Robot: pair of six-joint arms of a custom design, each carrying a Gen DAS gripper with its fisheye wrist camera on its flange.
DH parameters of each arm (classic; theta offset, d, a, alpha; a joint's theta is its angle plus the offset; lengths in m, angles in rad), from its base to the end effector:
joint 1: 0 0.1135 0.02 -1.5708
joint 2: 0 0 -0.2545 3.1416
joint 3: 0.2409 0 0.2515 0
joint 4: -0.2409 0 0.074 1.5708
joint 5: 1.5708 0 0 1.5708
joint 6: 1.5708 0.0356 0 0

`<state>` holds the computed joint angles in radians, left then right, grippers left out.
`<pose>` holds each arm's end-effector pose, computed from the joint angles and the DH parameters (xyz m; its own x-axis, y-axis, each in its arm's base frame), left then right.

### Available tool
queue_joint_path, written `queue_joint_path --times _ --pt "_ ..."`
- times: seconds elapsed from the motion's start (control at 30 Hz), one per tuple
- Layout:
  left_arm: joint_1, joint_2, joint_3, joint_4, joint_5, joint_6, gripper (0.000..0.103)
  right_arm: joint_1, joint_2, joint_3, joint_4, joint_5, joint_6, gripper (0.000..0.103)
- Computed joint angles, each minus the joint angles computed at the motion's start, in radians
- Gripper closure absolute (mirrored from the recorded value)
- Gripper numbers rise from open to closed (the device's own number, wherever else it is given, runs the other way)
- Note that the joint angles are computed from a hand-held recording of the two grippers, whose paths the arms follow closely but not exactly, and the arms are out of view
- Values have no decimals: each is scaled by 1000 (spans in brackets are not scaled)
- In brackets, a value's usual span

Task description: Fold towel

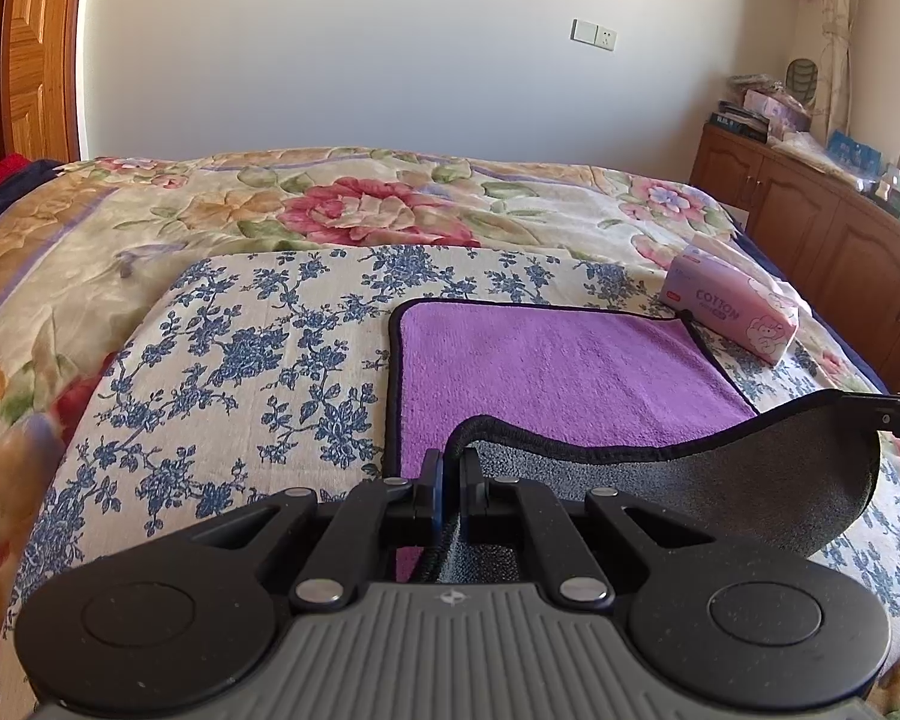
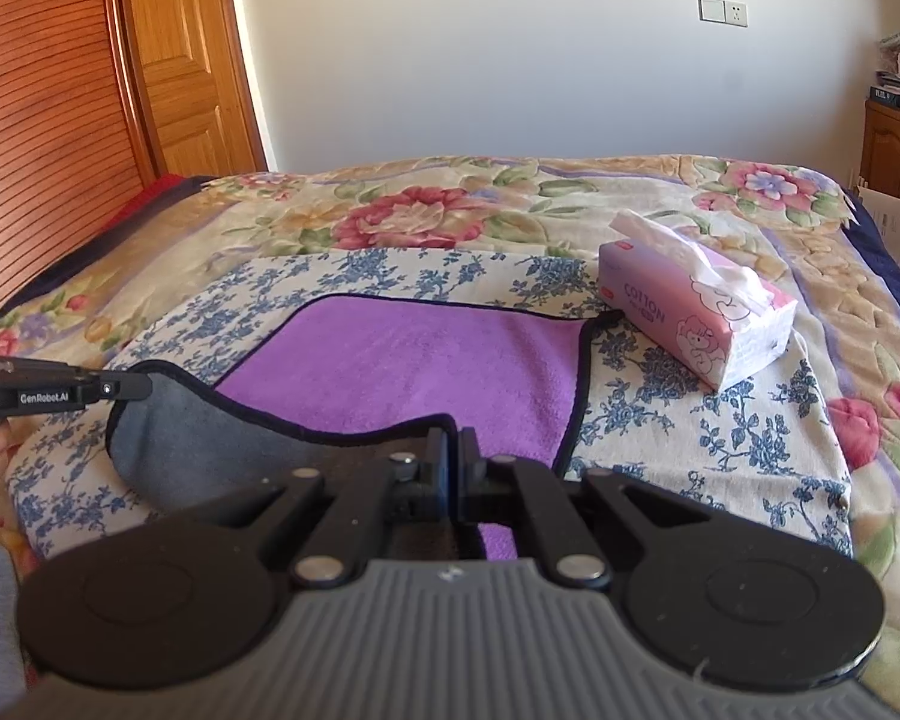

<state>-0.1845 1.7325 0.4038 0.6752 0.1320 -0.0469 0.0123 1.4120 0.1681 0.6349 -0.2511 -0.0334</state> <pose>0.2592 -0.0531 0.0755 -0.6103 0.0666 -0.7893 0.2563 0.9595 -0.1172 0.2039 0.0114 0.0907 -0.5645 -0.0393 -0.8245 -0.2347 0.9653 0.1147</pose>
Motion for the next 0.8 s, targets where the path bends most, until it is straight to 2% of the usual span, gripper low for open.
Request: queue_joint_path --times 0.8 --pt "-6 97 149 -31 0 20 97 -32 169 89 101 -15 -37 99"
